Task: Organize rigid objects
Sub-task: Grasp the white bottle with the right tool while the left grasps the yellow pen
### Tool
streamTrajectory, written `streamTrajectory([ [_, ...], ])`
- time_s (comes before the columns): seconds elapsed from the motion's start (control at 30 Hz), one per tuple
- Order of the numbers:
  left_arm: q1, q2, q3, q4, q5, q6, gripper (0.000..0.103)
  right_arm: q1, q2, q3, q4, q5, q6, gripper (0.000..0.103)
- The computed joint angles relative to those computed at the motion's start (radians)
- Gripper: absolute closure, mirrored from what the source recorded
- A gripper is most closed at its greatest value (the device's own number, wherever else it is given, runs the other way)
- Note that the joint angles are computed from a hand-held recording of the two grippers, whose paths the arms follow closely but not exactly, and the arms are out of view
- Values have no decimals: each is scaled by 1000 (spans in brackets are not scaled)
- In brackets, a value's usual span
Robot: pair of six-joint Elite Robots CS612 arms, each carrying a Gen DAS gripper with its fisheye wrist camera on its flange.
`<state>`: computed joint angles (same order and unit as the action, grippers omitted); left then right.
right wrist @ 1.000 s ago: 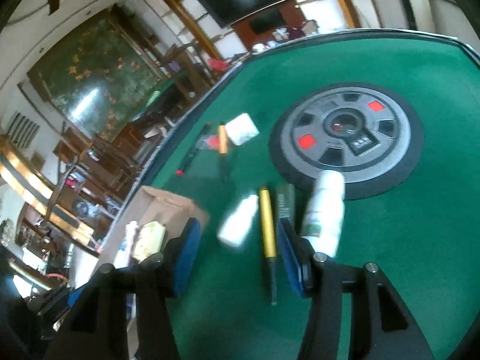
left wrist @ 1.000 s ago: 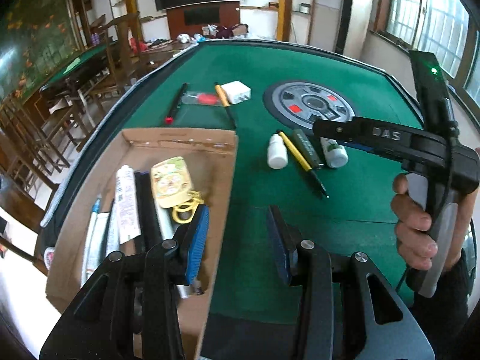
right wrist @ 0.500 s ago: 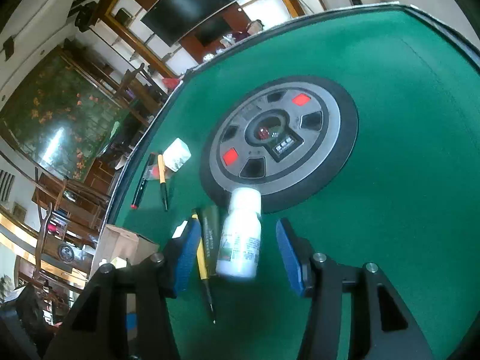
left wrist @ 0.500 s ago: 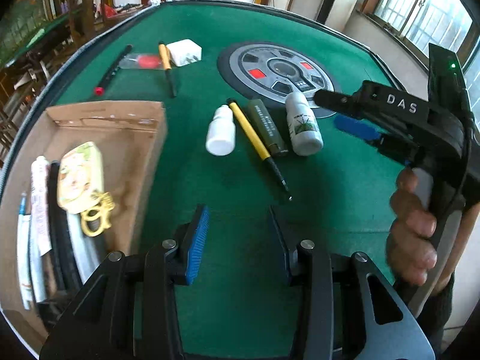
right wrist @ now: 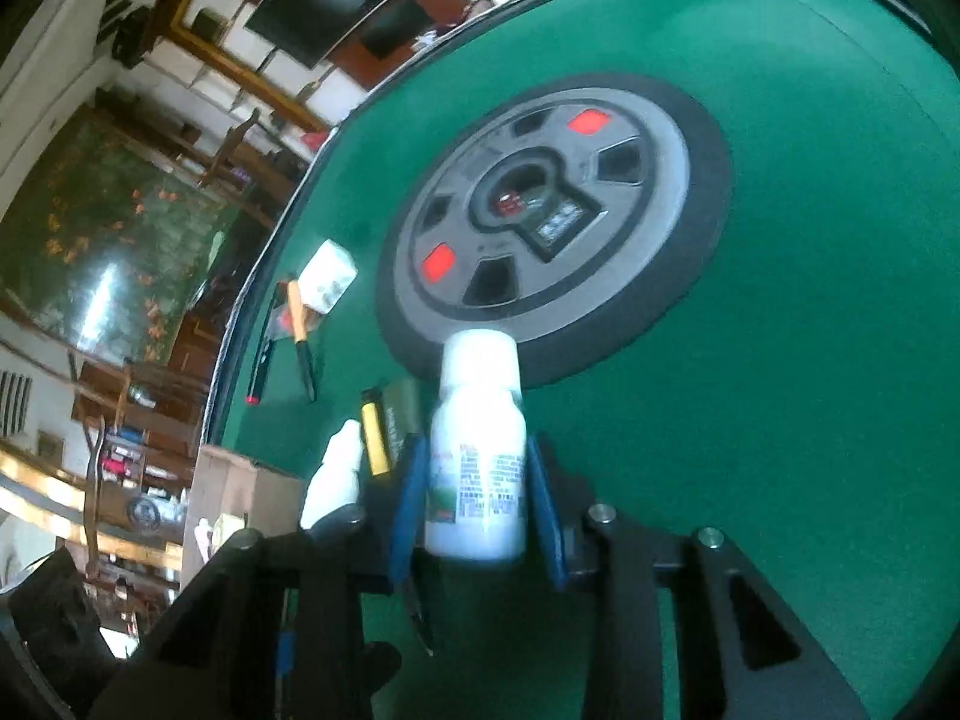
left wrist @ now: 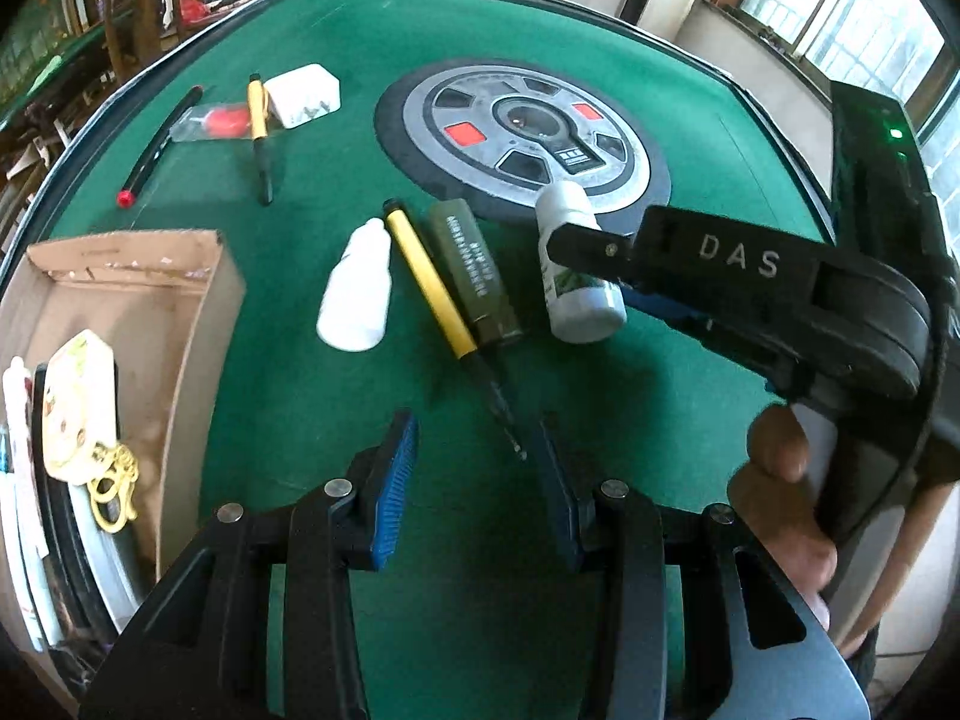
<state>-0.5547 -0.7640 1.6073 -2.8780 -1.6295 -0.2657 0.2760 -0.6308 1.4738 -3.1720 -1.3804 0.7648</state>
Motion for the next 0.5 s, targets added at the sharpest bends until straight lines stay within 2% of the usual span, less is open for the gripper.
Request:
streamTrajectory([
  [0.1,-7,12,-21,15,20,-5,64,3,-8,8,11,-23,-1,69],
  [0.2,-19,24,-43,51,90,-17,65,6,-5,2,14,-24,5,69],
  [0.27,-18,31,-55,81,99,-20,72,5,-6,5,12,-21,9,69],
  [0.3,-19,31,-48,58,111,-20,84,7,-3,-2,16,-22,10,69],
  [0.33,-18,30,-46,67,113,-13,91,7,-3,-2,16,-22,10,69],
  [0.4,-16,25,-35,62,117,-7,94,7,-2,-3,17,-24,9,69],
  [0.5,-6,1,7,62,83,10,94,8,-2,-3,21,-28,9,69],
])
